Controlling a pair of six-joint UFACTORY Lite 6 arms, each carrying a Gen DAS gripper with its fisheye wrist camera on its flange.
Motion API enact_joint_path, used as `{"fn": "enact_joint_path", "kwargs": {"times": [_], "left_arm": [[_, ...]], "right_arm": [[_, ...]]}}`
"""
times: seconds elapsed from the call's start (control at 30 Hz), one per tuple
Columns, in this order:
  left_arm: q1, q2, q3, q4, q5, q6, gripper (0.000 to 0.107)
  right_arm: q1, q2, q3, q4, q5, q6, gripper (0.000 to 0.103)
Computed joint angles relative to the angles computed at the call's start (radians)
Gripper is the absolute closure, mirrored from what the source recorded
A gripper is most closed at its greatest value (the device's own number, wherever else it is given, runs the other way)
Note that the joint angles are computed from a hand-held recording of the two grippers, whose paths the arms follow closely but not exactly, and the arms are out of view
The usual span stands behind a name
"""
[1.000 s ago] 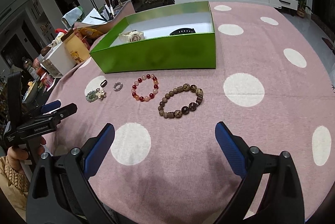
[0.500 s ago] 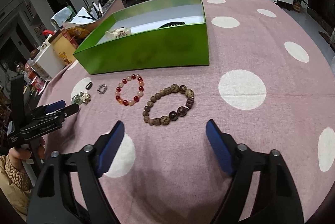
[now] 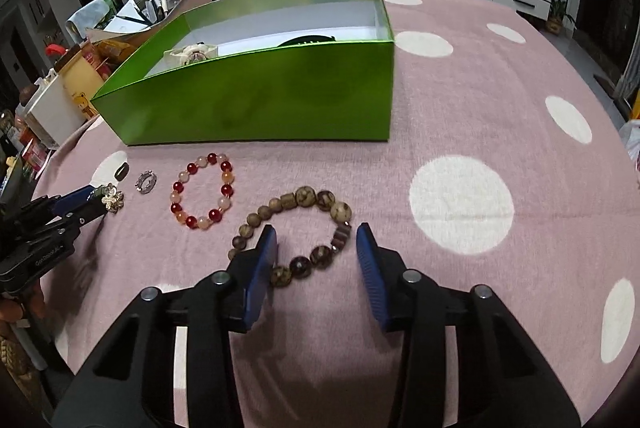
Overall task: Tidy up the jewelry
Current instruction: 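Grasp the green jade pendant with the left tool while the right tool grasps the wooden bead bracelet, then lift the jade pendant and wooden bead bracelet toward the green box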
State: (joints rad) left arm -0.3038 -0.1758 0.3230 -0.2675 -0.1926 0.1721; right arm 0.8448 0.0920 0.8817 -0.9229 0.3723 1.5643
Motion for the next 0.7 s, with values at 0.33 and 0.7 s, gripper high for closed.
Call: {"fn": "enact_joint_path", "kwargs": {"times": [0.33,0.7], "left_arm": [[0.052,-0.018,-0.01,0.369,0.01,-0.363,0.092],[0.077,-0.134,-0.032,0.602,0.073,-0.61,0.093]], "right_arm": [[0.004,0.022,0.013,-0.058,0.026,0.029,0.093],[0.031,-0.059,-0.009,-0.079,0.044,0.05,0.097]]}}
